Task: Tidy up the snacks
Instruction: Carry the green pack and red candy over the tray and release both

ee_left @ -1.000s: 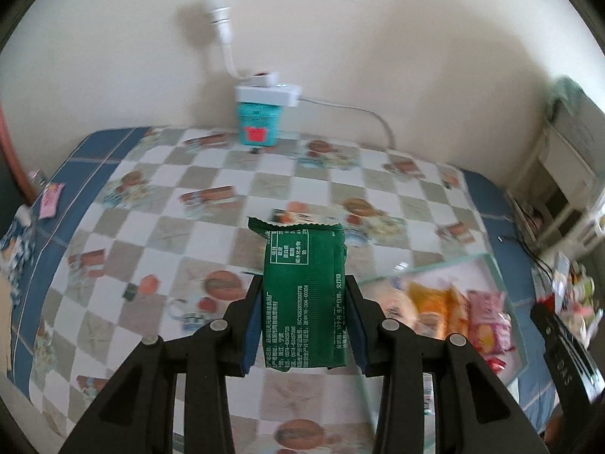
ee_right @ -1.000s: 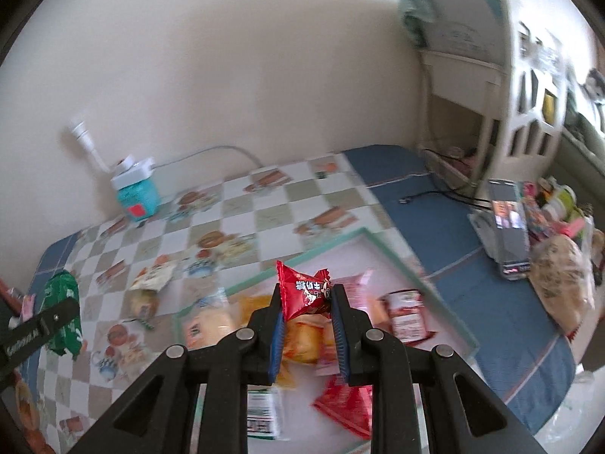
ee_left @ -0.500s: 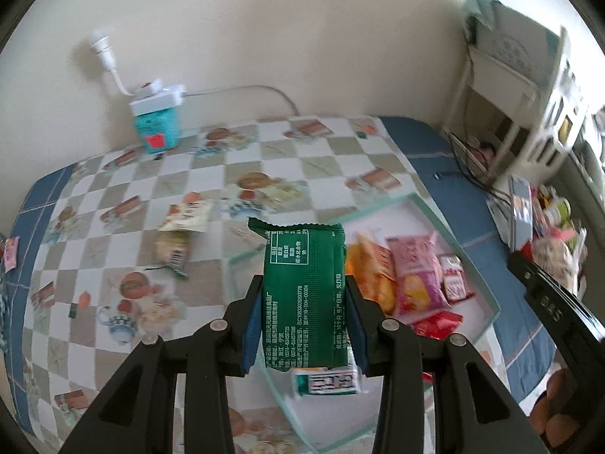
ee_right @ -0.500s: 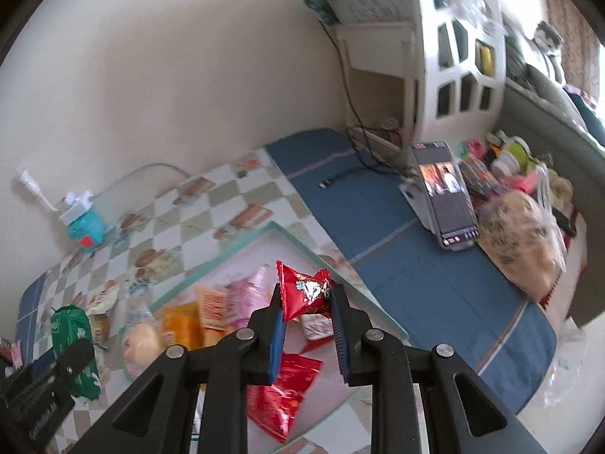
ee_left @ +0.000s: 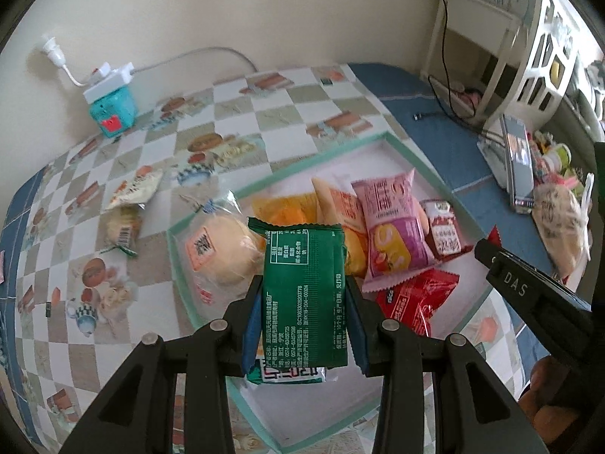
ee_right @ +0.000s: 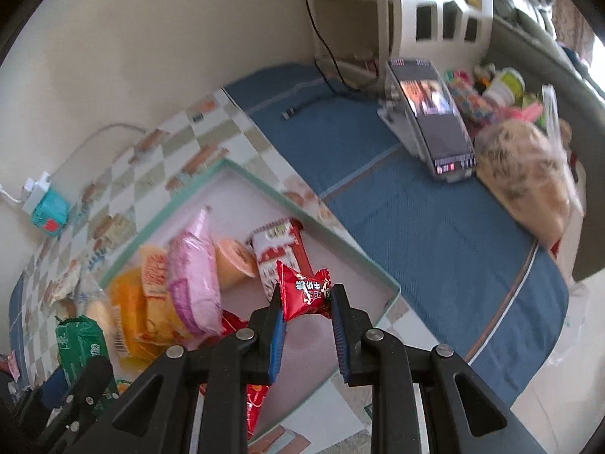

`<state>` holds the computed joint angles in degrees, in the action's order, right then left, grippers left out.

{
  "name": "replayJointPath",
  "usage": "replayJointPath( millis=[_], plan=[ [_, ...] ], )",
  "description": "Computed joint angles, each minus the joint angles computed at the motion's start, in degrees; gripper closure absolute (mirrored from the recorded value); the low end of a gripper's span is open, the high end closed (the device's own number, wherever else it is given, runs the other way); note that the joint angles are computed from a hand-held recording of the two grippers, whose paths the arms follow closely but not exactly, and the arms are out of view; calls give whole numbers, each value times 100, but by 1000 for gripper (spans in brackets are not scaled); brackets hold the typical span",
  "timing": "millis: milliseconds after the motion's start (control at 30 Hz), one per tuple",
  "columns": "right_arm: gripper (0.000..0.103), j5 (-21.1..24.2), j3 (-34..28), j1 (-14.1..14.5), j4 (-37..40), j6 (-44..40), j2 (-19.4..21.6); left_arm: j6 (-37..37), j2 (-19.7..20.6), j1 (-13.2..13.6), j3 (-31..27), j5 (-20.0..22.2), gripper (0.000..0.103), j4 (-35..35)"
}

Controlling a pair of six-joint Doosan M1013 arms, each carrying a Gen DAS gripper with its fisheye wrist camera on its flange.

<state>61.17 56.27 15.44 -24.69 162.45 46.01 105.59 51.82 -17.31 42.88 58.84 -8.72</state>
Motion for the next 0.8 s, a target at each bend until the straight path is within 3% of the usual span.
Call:
replayJointPath(
  millis=[233,800],
  plan=[
    [79,97,-25,-40,257,-53,50,45,137,-15,-155,308,62,-39],
    [78,200,-121,-73,542,-194,129,46,254,-16,-319,531,61,-109]
  ],
)
